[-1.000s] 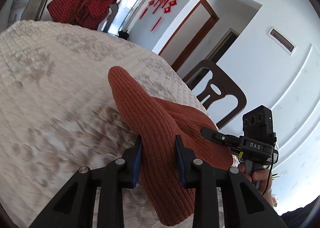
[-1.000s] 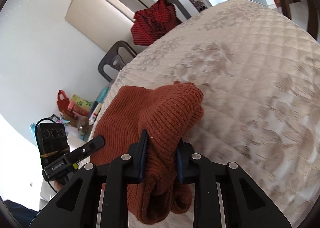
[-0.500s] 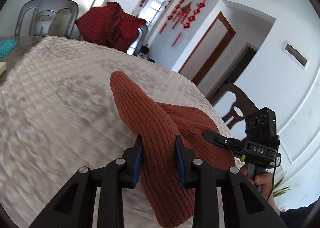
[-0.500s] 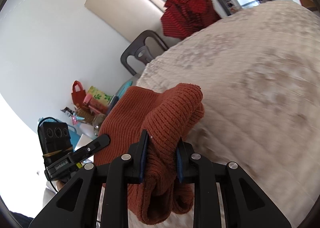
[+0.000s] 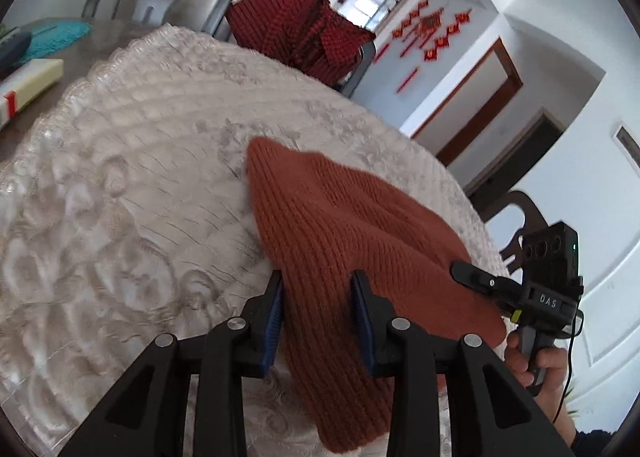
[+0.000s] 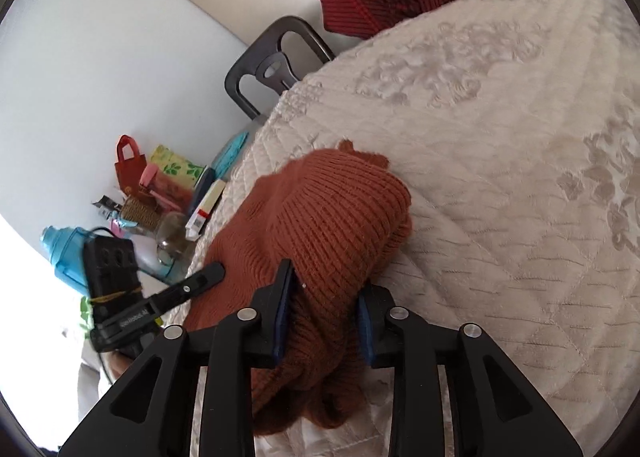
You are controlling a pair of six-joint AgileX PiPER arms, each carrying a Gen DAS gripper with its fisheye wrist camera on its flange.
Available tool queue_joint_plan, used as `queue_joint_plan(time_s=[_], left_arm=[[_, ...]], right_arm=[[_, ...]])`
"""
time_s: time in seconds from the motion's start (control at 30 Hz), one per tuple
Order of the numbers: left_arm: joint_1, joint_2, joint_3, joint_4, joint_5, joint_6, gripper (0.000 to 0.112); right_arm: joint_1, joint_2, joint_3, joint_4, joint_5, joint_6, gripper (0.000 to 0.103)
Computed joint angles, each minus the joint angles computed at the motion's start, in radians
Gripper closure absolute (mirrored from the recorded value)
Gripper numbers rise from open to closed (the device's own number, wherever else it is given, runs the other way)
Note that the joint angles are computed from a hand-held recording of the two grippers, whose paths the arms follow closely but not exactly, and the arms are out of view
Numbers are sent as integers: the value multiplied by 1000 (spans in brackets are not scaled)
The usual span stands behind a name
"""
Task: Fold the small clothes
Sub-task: 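Lower the folded sweater onto the tablecloth and open both grippers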
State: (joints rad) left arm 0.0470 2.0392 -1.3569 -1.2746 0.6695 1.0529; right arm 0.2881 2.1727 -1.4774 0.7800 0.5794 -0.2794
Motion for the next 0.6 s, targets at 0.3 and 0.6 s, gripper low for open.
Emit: queue_joint_plan(time_s=[0.3, 0.6], left_arm=[[-86, -228, 233, -130, -220, 231, 77], [-166, -241, 274, -1, -328, 133, 77]], right_arm=[[72, -167, 82, -321, -96, 206, 73], [87, -84, 30, -449, -20, 277, 81]])
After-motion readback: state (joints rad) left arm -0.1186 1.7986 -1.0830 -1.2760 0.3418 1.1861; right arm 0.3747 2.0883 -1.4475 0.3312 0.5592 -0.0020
